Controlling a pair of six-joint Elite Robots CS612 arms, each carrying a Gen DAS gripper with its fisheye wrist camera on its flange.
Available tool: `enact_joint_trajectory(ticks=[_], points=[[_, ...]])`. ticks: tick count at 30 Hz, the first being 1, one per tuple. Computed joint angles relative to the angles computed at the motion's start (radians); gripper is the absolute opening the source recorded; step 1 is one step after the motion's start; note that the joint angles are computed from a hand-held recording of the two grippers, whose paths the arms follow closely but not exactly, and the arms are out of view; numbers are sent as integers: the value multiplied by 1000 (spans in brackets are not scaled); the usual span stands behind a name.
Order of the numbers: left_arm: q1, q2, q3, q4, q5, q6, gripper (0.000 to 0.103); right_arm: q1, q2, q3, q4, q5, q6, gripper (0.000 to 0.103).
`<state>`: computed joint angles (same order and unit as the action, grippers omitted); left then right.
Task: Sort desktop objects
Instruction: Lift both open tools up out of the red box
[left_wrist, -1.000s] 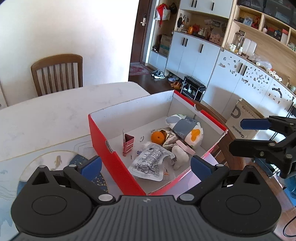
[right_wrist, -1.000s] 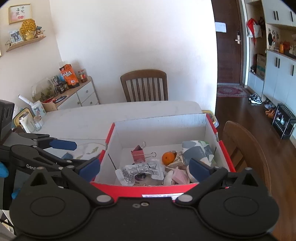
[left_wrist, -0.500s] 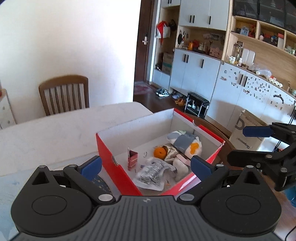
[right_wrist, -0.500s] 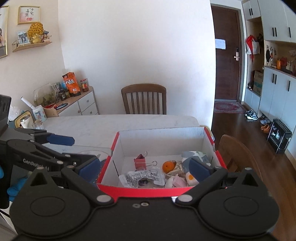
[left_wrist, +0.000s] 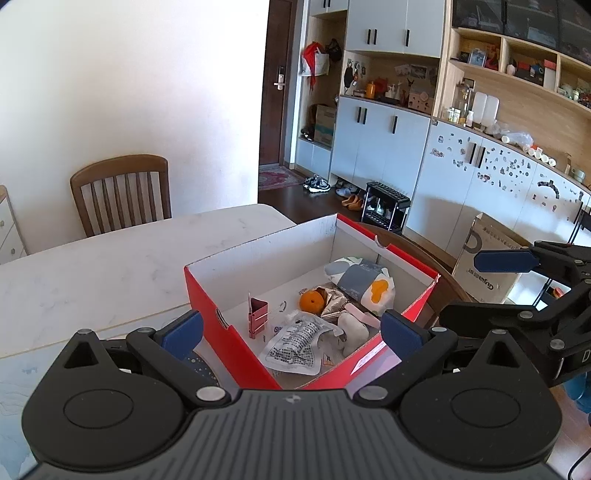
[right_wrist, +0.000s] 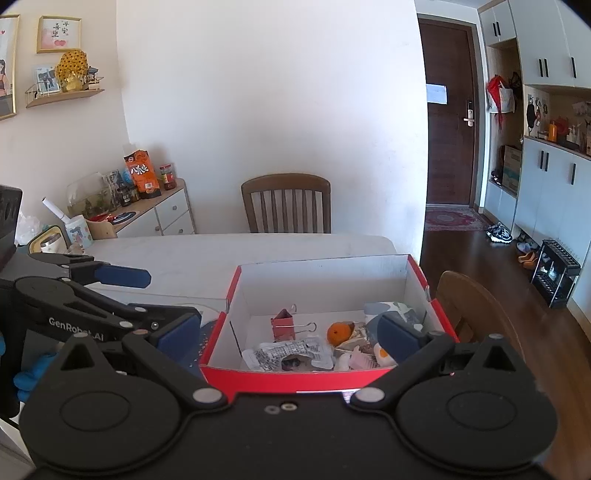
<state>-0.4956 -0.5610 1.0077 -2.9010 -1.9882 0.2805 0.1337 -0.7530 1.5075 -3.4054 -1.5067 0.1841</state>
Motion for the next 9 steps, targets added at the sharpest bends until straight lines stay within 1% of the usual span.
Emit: enact_joint_trajectory(ticks=[9], points=[[5, 1, 0, 7, -16, -1, 103, 3, -1, -2, 6, 0, 11, 102]])
